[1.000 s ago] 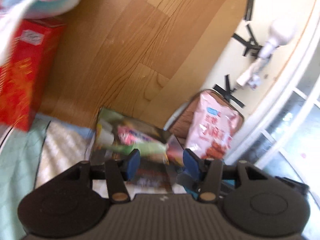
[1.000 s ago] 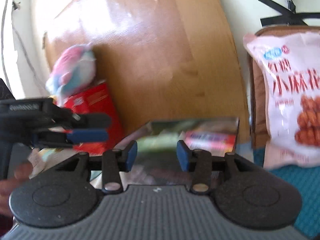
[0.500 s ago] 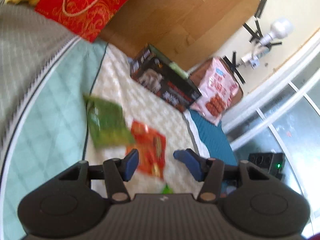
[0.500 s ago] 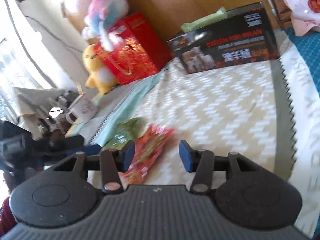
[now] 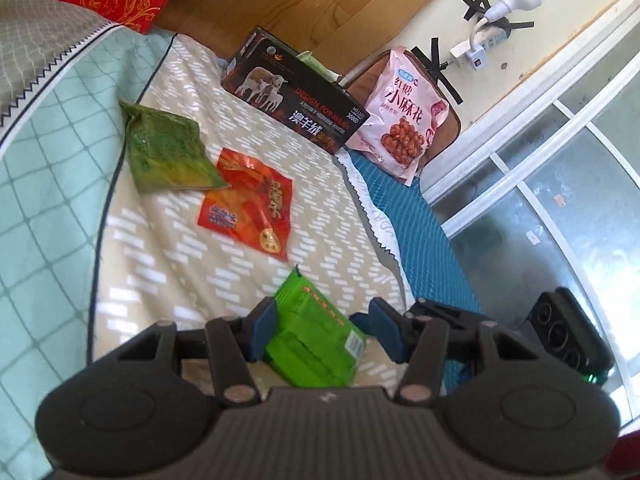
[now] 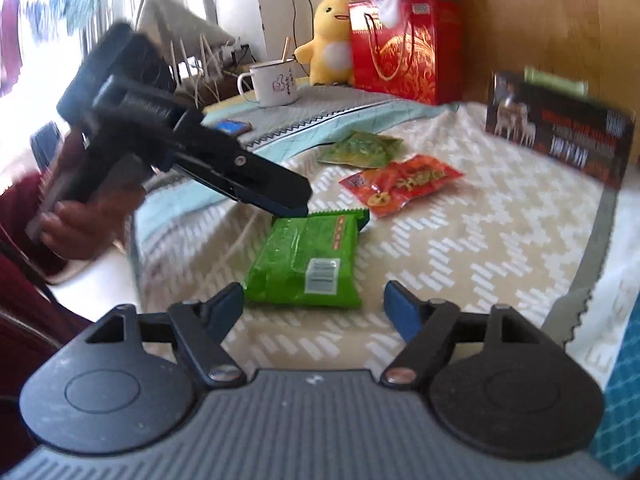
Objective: Organize snacks
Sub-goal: 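Lower the left tool onto the bright green snack bar and close it, then carry the bright green snack bar over the box and open the left tool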
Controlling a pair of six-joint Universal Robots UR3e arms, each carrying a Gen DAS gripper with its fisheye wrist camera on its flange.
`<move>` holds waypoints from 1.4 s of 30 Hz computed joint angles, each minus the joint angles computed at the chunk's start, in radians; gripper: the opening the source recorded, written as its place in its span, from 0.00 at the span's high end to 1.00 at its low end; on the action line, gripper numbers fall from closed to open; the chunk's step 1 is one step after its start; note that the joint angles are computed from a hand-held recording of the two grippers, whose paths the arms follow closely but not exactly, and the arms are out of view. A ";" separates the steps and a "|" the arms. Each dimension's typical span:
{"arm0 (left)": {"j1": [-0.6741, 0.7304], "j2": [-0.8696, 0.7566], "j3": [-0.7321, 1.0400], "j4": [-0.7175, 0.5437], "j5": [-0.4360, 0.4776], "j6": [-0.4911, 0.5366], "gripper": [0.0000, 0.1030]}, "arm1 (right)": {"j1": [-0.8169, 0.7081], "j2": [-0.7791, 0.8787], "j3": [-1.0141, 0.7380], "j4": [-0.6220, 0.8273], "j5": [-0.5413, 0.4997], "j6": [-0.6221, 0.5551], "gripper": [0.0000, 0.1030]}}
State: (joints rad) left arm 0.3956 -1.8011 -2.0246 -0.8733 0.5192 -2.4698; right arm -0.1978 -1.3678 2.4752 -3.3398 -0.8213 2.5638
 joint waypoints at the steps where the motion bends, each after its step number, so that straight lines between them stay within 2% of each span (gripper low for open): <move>1: -0.002 0.006 -0.011 0.022 0.003 -0.013 0.50 | 0.002 0.019 -0.006 -0.023 0.000 0.007 0.35; 4: -0.004 0.014 -0.026 0.049 0.003 -0.036 0.50 | -0.036 0.006 0.012 -0.002 0.051 -0.020 0.46; 7: -0.019 -0.005 -0.015 0.073 -0.001 -0.066 0.50 | -0.061 -0.004 0.034 -0.016 0.063 -0.024 0.47; 10: -0.046 -0.057 0.003 0.185 0.000 -0.173 0.50 | -0.080 0.025 0.050 -0.132 0.031 0.042 0.47; 12: -0.074 -0.104 0.035 0.253 0.004 -0.247 0.50 | -0.061 0.073 0.021 -0.231 -0.046 0.143 0.46; 15: -0.118 -0.171 0.102 0.310 0.014 -0.354 0.50 | 0.046 0.181 -0.071 -0.411 -0.347 0.346 0.46; 16: -0.128 -0.181 0.112 0.331 0.015 -0.377 0.50 | 0.048 0.186 -0.085 -0.410 -0.374 0.376 0.46; 18: -0.142 -0.182 0.115 0.359 0.020 -0.389 0.49 | -0.005 0.173 -0.063 -0.427 -0.292 0.427 0.46; 20: -0.139 -0.173 0.110 0.335 0.019 -0.359 0.49 | -0.052 0.153 -0.019 -0.452 -0.194 0.427 0.45; 24: -0.098 -0.152 0.104 0.227 -0.015 -0.293 0.48 | -0.057 0.104 0.014 -0.400 -0.133 0.363 0.41; 25: -0.088 -0.146 0.102 0.222 -0.016 -0.290 0.48 | -0.056 0.097 0.006 -0.363 -0.118 0.345 0.37; 28: -0.077 -0.135 0.106 0.226 -0.009 -0.291 0.47 | -0.030 0.080 -0.002 -0.298 -0.117 0.316 0.33; 32: -0.111 -0.168 0.159 0.231 0.015 -0.295 0.47 | 0.016 0.100 -0.032 -0.264 -0.152 0.307 0.33; 34: -0.143 -0.196 0.202 0.196 0.037 -0.286 0.51 | 0.043 0.125 -0.057 -0.268 -0.194 0.317 0.35; 35: -0.158 -0.207 0.217 0.174 0.044 -0.277 0.56 | 0.049 0.131 -0.059 -0.281 -0.205 0.320 0.45; 37: -0.182 -0.216 0.218 0.197 0.051 -0.275 0.56 | 0.073 0.134 -0.079 -0.285 -0.272 0.337 0.60; 42: -0.221 -0.259 0.337 0.215 0.034 -0.300 0.56 | 0.010 0.133 -0.120 -0.258 -0.226 0.406 0.63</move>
State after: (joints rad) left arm 0.1750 -2.0598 -1.6877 -0.6578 0.5528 -2.7696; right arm -0.1878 -1.2347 2.3549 -3.5975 -1.0469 2.9693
